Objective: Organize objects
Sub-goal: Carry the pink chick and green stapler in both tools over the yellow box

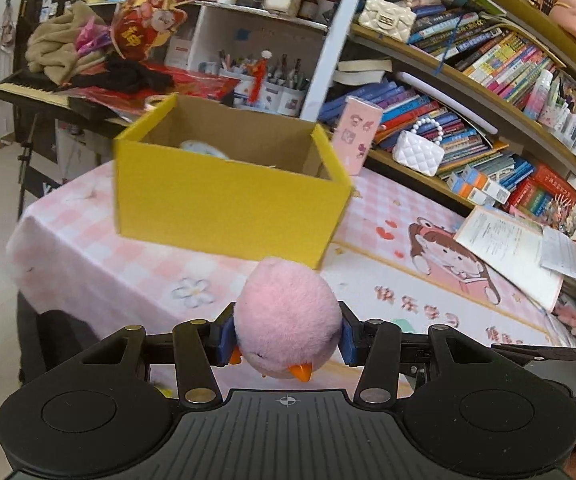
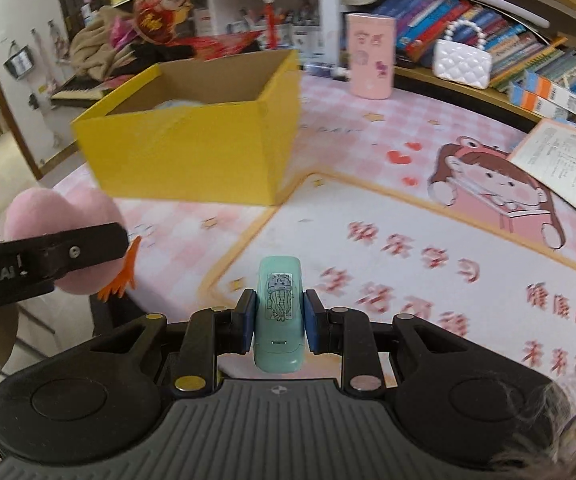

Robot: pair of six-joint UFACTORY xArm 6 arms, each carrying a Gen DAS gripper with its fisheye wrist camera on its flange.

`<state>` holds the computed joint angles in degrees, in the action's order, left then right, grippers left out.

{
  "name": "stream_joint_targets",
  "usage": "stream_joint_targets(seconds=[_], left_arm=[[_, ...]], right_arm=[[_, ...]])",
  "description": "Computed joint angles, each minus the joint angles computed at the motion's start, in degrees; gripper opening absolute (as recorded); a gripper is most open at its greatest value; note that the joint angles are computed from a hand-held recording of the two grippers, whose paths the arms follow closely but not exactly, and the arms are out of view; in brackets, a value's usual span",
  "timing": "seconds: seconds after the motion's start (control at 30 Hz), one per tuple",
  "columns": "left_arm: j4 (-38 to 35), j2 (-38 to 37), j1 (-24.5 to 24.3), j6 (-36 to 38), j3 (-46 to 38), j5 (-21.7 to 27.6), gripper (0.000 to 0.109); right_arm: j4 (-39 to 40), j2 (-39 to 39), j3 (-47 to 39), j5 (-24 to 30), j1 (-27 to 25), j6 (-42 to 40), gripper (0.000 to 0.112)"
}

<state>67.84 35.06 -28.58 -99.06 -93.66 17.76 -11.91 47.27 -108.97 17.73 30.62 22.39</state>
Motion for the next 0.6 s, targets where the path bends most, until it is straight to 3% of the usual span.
stream_joint_targets(seconds=[0.33, 0.6], left_arm=[[15.6, -14.9, 1.6, -18.3, 19.6, 2.7, 0.047], [21.4, -20.7, 3.2, -24.8, 26.2, 3.4, 0.047]], right_arm=[[-5.5, -0.5, 0.9, -1.2, 6.0, 5.4, 0.023], [-4.6, 1.6, -3.9, 1.7, 8.6, 5.1, 0.023]])
